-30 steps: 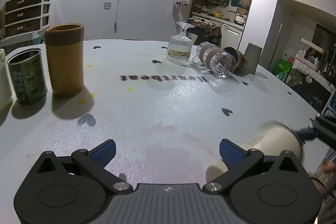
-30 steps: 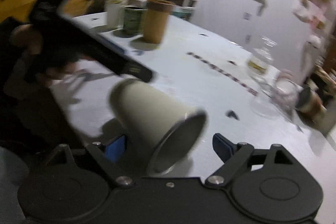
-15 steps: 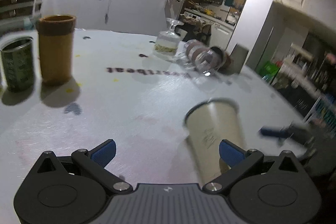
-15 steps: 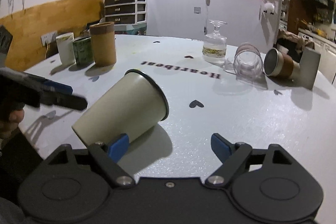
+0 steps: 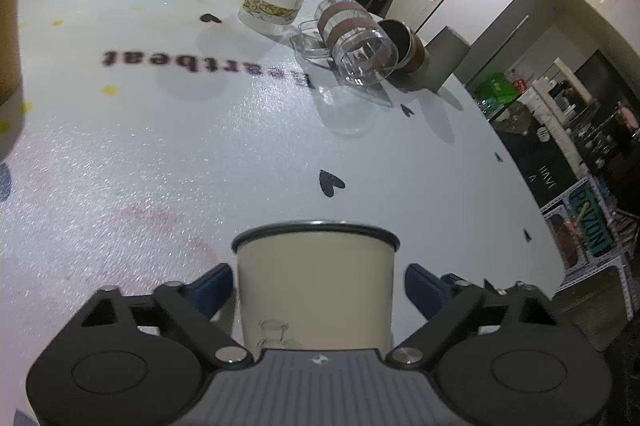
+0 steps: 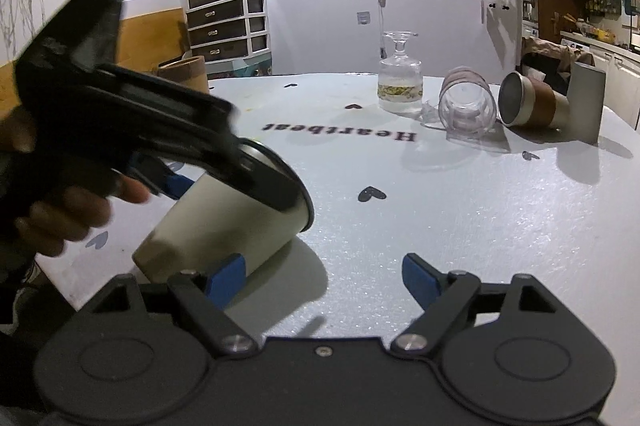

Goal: Flip cup upright
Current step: 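Grasp the grey metal cup with the left gripper from the right gripper, then rotate the grey cup upright with the left gripper and lower it beside the brown cylinder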

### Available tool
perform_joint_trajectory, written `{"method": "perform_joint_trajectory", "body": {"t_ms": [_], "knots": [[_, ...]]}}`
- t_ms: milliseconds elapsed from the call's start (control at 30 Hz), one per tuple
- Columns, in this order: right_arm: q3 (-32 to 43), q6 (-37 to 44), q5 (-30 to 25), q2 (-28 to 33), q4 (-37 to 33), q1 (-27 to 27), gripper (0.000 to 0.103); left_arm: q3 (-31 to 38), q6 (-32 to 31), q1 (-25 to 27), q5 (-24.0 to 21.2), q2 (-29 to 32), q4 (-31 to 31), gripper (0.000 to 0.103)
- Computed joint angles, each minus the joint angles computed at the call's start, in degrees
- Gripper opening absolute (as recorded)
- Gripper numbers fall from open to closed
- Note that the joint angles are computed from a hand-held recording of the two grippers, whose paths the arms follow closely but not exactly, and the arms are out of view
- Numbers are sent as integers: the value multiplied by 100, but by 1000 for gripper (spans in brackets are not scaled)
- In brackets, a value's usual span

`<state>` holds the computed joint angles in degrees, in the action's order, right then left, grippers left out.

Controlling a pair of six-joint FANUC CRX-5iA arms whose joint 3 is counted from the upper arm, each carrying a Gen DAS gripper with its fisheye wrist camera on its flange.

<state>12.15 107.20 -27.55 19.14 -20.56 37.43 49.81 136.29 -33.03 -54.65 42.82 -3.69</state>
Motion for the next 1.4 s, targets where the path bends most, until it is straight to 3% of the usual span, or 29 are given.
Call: {"method": "perform_joint_trajectory", "body": {"t_ms": [167,400,600,833,1000,1200,1400], "knots": [[36,136,-30,1,-191,-38,86,-112,98,-65,85,-145,-304,78],[5,353,53,-70,-435,-41,86,-223,445,-460,-12,-618,-1873,78],[7,452,105,-92,-508,-4,86,213,648,-796,-654,-534,-3226,77],[100,420,199,-38,-641,20,86,1351,942,-878,-1675,165,-4541,77],[101,441,235,-35,-570,82,86,1939,1185,-743,-1952,555,-4972,77],[81,405,280,-43,-546,94,86,2962,942,-666,-2559,1188,-5328,77],[39,319,330,-59,-489,101,86,2984,1121,-586,-2697,1247,-5308,77]]}}
